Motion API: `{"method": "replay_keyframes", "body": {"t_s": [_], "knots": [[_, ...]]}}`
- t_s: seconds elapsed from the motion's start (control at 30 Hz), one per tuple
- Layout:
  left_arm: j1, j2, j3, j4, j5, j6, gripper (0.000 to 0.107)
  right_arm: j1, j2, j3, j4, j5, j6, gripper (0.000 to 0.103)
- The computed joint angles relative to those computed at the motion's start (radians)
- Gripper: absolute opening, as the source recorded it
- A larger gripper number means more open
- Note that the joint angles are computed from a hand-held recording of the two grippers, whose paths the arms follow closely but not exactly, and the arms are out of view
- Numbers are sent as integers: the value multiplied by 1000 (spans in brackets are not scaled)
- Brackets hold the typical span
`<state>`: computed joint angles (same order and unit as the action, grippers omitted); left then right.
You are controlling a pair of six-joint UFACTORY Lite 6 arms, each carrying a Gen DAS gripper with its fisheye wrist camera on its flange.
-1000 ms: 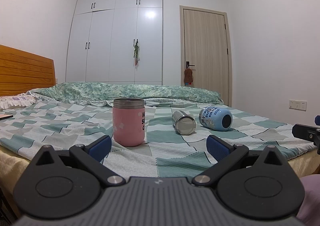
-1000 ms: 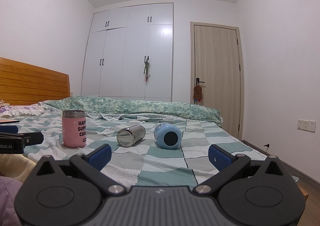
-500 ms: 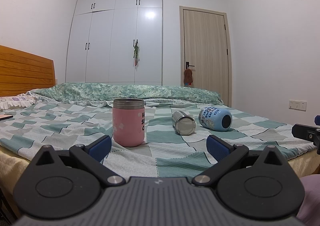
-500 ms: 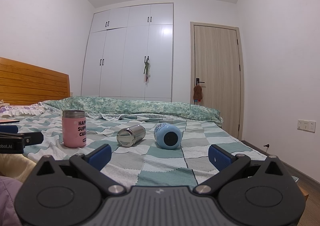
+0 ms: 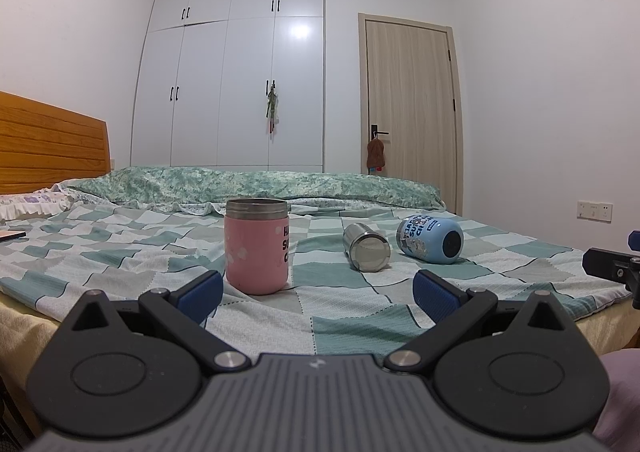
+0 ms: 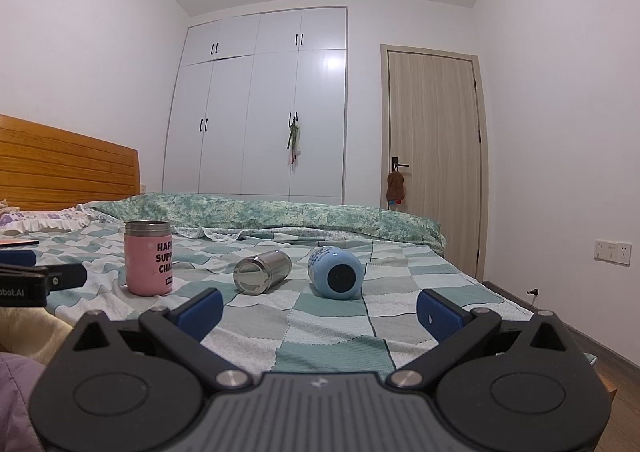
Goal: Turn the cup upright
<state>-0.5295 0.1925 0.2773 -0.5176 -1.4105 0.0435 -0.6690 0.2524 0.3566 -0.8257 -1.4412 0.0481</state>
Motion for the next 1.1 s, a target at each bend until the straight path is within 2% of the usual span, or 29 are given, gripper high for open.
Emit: {"method": "replay_keyframes", "body": {"t_s": [0.93, 1.1], "knots": [[-2, 2, 0, -4, -3, 0, 103, 7, 11, 3, 7, -6, -8, 103], [-24, -72, 15, -38, 96, 49, 103, 30, -35, -2, 32, 52, 14, 103]]}}
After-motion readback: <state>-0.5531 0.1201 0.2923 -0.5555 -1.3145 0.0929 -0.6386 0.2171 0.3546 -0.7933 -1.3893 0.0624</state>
